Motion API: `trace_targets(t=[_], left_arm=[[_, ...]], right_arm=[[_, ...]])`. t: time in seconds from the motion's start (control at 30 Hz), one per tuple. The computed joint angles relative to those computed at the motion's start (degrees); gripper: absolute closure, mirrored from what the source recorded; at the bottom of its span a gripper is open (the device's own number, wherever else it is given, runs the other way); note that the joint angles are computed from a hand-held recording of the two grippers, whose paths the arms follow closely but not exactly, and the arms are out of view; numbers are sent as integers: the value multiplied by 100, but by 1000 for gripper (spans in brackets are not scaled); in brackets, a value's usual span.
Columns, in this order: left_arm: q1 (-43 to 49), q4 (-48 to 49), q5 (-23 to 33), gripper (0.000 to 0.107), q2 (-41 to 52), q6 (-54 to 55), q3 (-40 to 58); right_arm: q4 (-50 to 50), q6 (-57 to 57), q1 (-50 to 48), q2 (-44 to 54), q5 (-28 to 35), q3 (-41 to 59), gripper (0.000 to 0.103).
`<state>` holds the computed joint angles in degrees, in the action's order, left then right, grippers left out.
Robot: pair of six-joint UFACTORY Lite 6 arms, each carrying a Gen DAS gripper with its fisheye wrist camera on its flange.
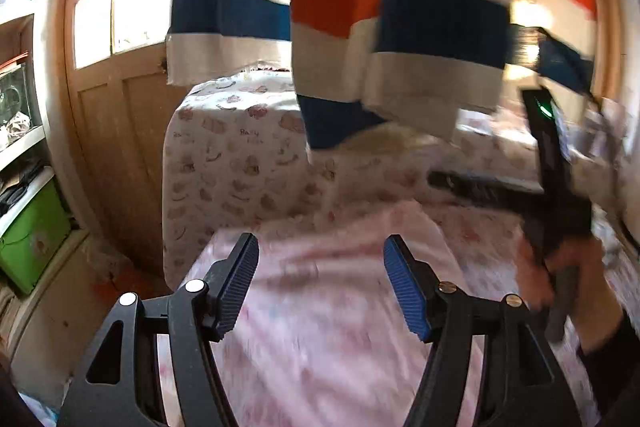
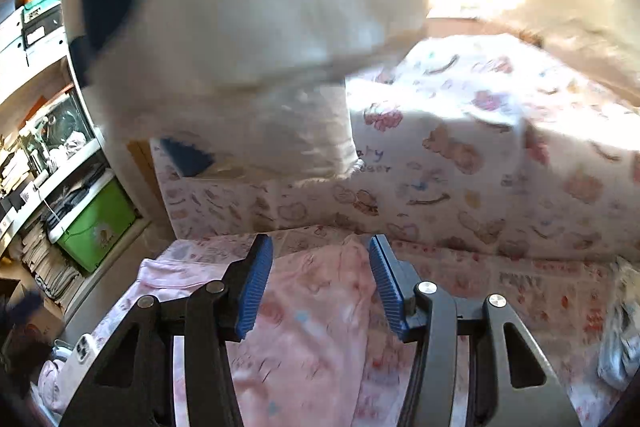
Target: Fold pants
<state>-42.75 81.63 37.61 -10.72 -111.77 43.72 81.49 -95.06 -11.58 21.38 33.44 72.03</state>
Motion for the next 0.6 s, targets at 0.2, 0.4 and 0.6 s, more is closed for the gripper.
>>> trace_targets(t=[0.2, 0.4, 0.6], left_arm=[[1489, 1283, -1412, 43, 1437, -1429, 637], [1849, 1151, -1520, 49, 1960, -1322, 758], [2059, 819, -1481, 49, 2232, -1125, 884]], right_arm=[[-881, 1082, 310, 1460, -155, 1451, 55], [-1308, 1158, 406, 1975, -11, 1889, 55], [-272, 55, 616, 1913, -812, 1342, 69]])
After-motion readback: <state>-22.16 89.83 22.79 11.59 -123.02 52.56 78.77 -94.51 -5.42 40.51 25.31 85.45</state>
